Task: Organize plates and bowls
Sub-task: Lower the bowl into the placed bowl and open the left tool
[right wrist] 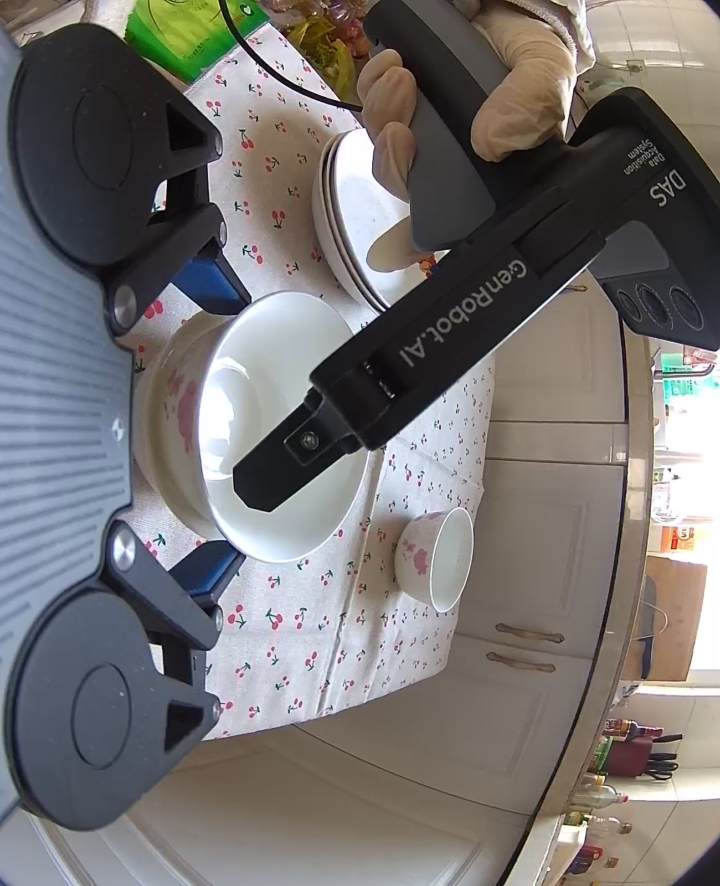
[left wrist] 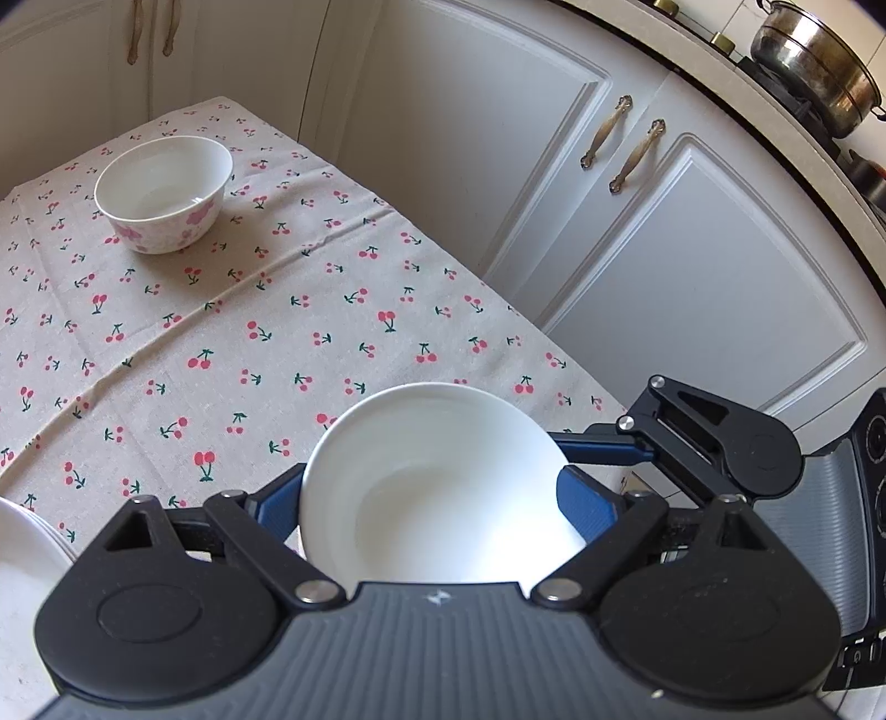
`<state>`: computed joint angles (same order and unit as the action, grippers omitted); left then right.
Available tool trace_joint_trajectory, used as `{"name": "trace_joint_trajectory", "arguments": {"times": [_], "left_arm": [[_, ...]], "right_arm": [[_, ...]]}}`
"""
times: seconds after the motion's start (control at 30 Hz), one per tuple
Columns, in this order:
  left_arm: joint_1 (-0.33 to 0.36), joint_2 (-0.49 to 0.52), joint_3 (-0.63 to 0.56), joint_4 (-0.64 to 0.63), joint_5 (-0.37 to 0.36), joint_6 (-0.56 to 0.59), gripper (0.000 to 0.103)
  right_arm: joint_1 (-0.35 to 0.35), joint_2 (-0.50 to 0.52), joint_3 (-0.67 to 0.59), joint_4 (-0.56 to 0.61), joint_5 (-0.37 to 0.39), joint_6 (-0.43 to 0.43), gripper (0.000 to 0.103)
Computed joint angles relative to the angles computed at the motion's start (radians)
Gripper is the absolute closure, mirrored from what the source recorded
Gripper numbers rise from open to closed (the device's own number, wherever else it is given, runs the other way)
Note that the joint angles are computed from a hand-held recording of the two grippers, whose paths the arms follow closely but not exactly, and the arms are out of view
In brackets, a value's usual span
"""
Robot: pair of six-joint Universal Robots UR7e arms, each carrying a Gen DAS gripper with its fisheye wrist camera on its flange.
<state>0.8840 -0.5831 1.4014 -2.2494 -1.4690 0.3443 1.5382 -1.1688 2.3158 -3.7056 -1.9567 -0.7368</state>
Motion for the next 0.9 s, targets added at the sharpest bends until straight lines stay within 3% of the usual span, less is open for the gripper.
{"name": "trace_joint_trajectory", "arguments": {"times": [0.47, 0.57, 0.63, 0.9], "left_arm": [[0.005, 0.004, -0.008, 0.010, -0.010, 0.006, 0.010], [0.005, 0.004, -0.010, 0.011, -0.008, 0.004, 0.010], [0.006, 0.001, -0.008, 0.008, -0.011, 0.009, 0.010], [0.011, -0.021, 0.014, -0.023, -0.002, 0.016, 0.009]], "right_arm": [[-0.011, 0.005, -0.008, 0.024, 0.002, 0.008, 0.011], [-0.016, 0.001, -0.010, 0.039, 0.006, 0.022, 0.009], [-0.015, 0.012, -0.010, 0.009, -0.003, 0.014, 0.000], [-0.011, 0.004, 0.001, -0.008, 0.001, 0.007, 0.000]]}}
